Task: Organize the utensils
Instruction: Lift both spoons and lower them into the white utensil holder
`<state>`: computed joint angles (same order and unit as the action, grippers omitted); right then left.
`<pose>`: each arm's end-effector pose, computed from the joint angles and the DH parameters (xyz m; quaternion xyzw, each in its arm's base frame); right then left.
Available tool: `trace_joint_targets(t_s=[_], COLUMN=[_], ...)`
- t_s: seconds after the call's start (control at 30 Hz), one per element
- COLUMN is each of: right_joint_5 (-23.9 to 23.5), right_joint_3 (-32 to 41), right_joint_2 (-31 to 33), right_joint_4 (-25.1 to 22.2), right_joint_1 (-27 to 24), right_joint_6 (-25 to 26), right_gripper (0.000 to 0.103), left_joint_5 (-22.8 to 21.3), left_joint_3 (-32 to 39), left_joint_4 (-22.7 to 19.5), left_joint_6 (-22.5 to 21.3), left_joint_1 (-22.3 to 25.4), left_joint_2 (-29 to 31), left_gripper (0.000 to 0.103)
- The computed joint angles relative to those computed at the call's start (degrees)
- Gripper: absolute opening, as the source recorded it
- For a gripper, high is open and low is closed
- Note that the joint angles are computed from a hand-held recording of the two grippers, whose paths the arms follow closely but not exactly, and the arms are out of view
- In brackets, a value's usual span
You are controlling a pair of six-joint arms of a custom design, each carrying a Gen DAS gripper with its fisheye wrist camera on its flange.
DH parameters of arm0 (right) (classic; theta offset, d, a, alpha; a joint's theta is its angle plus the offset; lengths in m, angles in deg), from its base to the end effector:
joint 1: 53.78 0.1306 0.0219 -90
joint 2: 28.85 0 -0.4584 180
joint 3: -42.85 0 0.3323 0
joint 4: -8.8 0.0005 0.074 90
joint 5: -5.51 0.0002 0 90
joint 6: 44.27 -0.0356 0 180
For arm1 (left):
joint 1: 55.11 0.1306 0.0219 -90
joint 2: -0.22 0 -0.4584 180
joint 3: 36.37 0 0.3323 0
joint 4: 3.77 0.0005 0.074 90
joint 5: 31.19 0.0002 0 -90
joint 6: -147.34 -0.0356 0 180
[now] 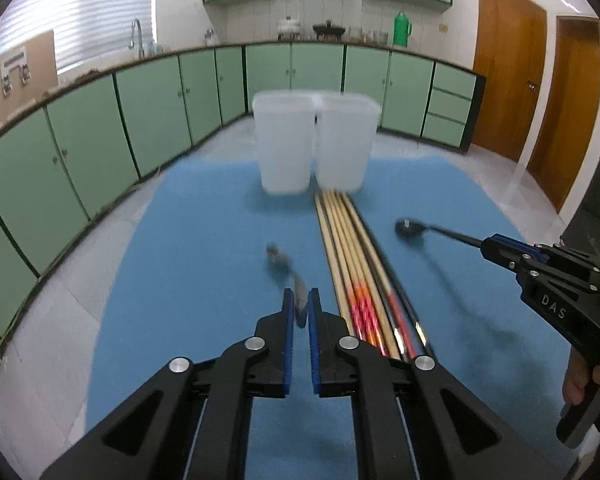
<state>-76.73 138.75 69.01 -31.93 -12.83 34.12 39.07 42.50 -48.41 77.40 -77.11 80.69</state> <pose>0.3788 0.3216 0.4991 -0.2052 0.8910 0.1217 0.3864 0.3310 -0.1213 0.4956 -0.0484 0.9152 0.0167 0.3998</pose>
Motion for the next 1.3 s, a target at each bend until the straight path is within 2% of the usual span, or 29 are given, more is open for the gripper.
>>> trace_joint_targets(t_s=[0.17, 0.4, 0.5, 0.93, 1.13, 1.3], right_joint_5=[-3.2, -7.3, -9.5, -11.9, -14.3, -15.1], right_joint_3=[4.2, 14.0, 17.6, 26.7, 37.6, 51.8], right_joint_2=[1.0, 4.9, 6.5, 9.6, 12.9, 19.1], right_joint_4=[-0.9, -5.7, -7.7, -11.4, -14.9, -21.4], right_joint_1=[-1.9, -4.0, -4.7, -5.1, -5.9, -6.1], right_joint_6=[-0.6, -0.3, -0.2, 3.2, 5.3, 7.2], right_gripper=[0.009, 0.009, 0.009, 0.009, 0.009, 0.009], left_joint_5=[2.9, 11.8, 13.6, 15.8, 16.8, 18.0], left_joint_3=[2.5, 6.6, 7.1, 8.6, 13.4, 18.9], left_joint_4=[1.6, 2.6, 3.0, 5.0, 6.3, 8.0], left_joint_6=[-2.0, -4.2, -4.7, -5.5, -6.5, -7.5], left_joint_1=[3.0, 9.7, 11.3, 12.7, 13.7, 14.9], left_joint_2=[0.2, 2.5, 3.1, 3.0, 2.9, 4.8], left_gripper=[0.003, 0.002, 0.001, 0.001, 0.001, 0.001])
